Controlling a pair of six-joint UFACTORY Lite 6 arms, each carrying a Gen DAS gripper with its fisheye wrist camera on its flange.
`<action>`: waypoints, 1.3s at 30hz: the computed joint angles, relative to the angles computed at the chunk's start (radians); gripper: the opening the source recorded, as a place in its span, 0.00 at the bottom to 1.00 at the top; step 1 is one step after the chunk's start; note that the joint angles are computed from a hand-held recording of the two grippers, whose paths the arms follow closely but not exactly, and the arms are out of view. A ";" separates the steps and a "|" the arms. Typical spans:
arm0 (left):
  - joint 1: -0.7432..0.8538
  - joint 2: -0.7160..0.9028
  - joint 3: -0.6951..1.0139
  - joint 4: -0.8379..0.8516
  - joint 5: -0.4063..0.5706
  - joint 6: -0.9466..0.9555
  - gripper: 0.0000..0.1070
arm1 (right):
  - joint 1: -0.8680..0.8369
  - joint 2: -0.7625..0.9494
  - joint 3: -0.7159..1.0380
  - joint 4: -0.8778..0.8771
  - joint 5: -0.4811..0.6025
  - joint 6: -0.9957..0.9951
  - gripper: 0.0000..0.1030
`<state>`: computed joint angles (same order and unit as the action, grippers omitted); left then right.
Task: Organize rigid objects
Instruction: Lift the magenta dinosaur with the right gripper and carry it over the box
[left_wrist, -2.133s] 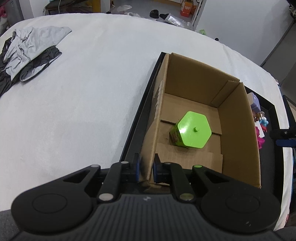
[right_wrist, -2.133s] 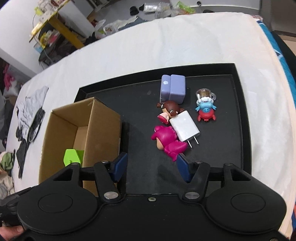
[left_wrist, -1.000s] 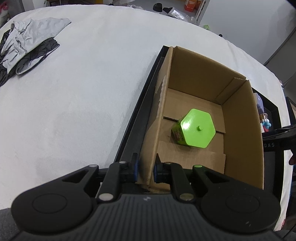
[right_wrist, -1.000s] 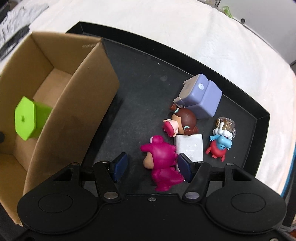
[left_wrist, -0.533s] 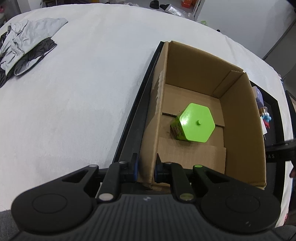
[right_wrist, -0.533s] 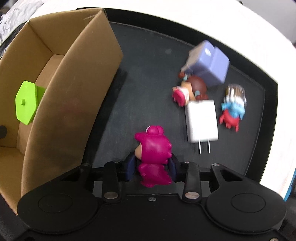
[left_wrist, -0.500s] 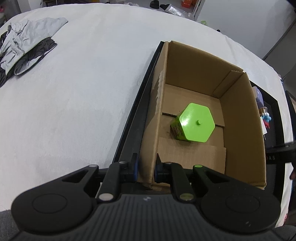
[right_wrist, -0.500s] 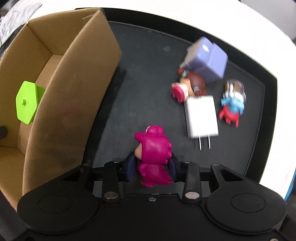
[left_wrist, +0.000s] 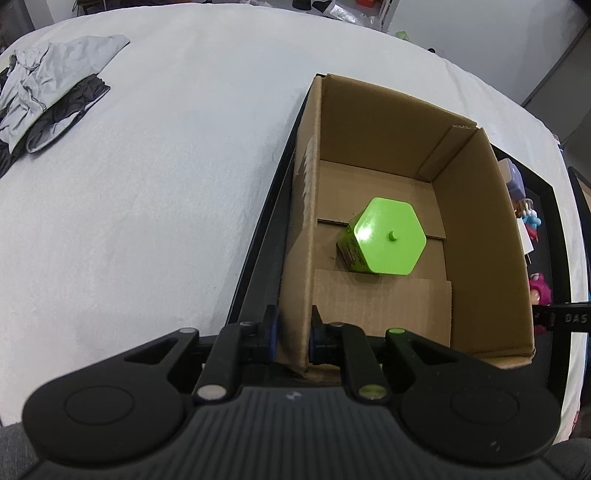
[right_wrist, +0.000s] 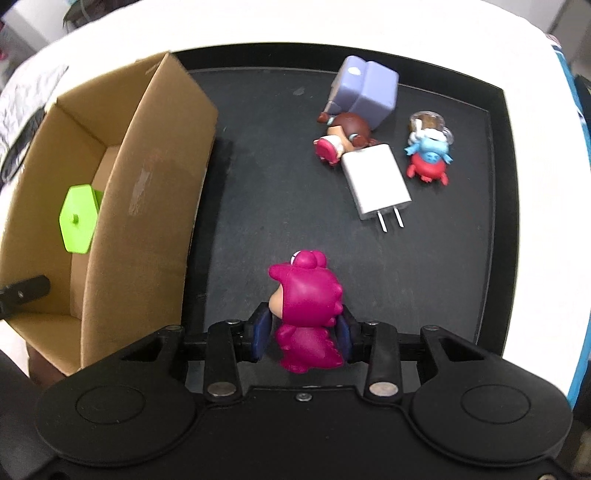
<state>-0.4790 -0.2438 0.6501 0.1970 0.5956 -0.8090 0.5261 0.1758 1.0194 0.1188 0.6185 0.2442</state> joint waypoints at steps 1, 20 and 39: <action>-0.002 0.002 0.001 0.001 0.001 0.000 0.13 | -0.003 -0.018 -0.013 0.007 -0.003 0.003 0.36; -0.005 0.024 0.018 0.017 0.011 0.022 0.11 | -0.043 -0.213 -0.066 0.070 -0.026 0.000 0.36; -0.010 0.013 0.002 0.031 -0.006 0.014 0.11 | 0.077 -0.048 0.264 -0.002 0.047 0.113 0.36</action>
<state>-0.4893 -0.2306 0.6518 0.2281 0.5899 -0.7952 0.6032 0.1281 1.2830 0.1164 0.6652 0.3574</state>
